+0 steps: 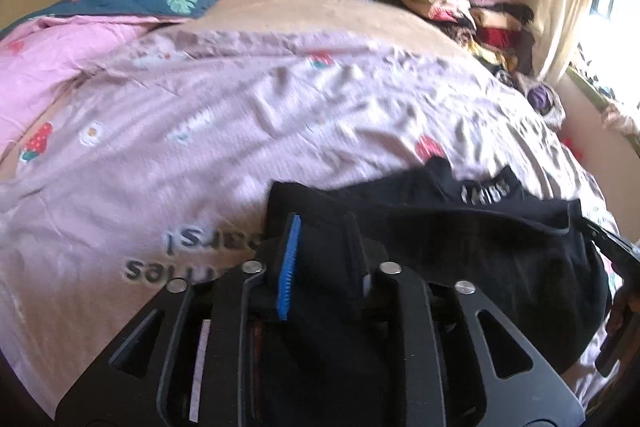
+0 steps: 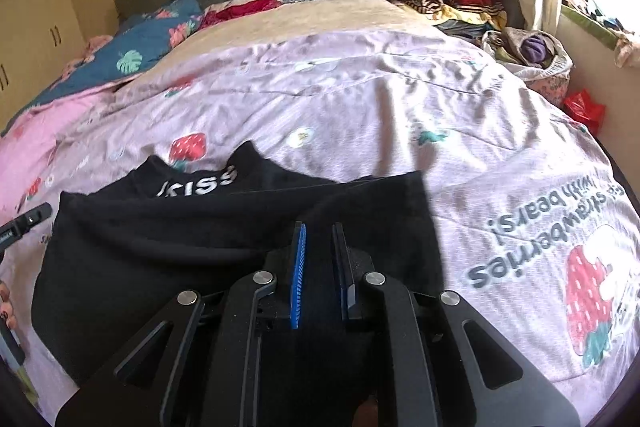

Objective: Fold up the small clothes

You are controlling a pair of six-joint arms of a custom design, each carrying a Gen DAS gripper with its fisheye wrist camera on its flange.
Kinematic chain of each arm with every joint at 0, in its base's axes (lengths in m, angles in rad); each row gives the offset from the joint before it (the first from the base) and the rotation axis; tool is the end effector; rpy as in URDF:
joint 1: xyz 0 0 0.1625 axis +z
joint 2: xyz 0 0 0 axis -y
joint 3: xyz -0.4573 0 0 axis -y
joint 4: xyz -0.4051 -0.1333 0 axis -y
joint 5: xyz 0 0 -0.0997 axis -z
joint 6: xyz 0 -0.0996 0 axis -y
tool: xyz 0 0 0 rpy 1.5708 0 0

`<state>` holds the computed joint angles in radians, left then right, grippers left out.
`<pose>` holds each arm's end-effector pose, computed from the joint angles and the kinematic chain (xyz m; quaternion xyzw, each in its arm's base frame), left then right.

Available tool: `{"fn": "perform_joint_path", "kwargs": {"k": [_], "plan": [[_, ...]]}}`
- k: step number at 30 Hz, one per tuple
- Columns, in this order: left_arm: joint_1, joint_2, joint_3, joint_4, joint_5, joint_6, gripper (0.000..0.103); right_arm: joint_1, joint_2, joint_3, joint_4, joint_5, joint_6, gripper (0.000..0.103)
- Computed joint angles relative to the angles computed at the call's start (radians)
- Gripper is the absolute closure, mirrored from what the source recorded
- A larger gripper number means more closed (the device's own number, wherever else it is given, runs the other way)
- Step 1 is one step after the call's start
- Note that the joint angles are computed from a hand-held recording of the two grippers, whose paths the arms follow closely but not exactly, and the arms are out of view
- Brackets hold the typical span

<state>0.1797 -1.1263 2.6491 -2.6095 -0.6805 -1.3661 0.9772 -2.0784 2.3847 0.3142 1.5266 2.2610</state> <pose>-0.2331 -0.2565 0.0689 0.1142 0.8749 -0.3690 0.2922 0.0096 -0.2320 0.3010 0.1371 -0.8784 0.3518 0.2929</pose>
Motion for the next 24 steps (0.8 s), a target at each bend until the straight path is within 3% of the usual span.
{"fn": "perform_joint_path", "kwargs": {"k": [3,6,8,12,14,15,17,18,20,24], "plan": [[0.009,-0.031,0.016,0.021,0.008,-0.033,0.080,-0.120,-0.064,-0.014,0.053,-0.105,-0.030,0.087],[0.043,-0.034,0.033,-0.013,-0.009,-0.035,0.072,-0.189,-0.090,-0.027,0.065,-0.129,-0.089,0.066],[0.067,-0.017,0.044,-0.078,-0.027,-0.008,0.070,-0.175,-0.075,-0.031,0.037,-0.082,-0.107,0.065],[0.102,0.044,0.064,-0.277,-0.071,0.103,0.070,-0.174,-0.019,-0.039,0.061,-0.085,-0.111,0.064],[0.106,0.059,0.059,-0.286,-0.071,0.125,0.071,-0.120,0.006,-0.033,0.026,-0.038,-0.106,0.064],[0.106,0.068,0.057,-0.296,-0.069,0.139,0.077,-0.091,0.014,-0.024,-0.006,-0.008,-0.115,0.064],[0.103,0.077,0.056,-0.310,-0.064,0.153,0.093,-0.069,0.027,-0.015,-0.036,0.016,-0.131,0.075],[0.096,0.079,0.058,-0.317,-0.059,0.152,0.095,-0.078,0.027,-0.012,-0.035,0.001,-0.139,0.095],[0.084,0.075,0.060,-0.309,-0.046,0.147,0.099,-0.109,0.011,-0.014,-0.010,-0.047,-0.140,0.095],[0.026,0.021,0.084,-0.267,-0.002,0.088,0.099,-0.228,-0.081,-0.020,0.091,-0.245,-0.156,0.096]]}}
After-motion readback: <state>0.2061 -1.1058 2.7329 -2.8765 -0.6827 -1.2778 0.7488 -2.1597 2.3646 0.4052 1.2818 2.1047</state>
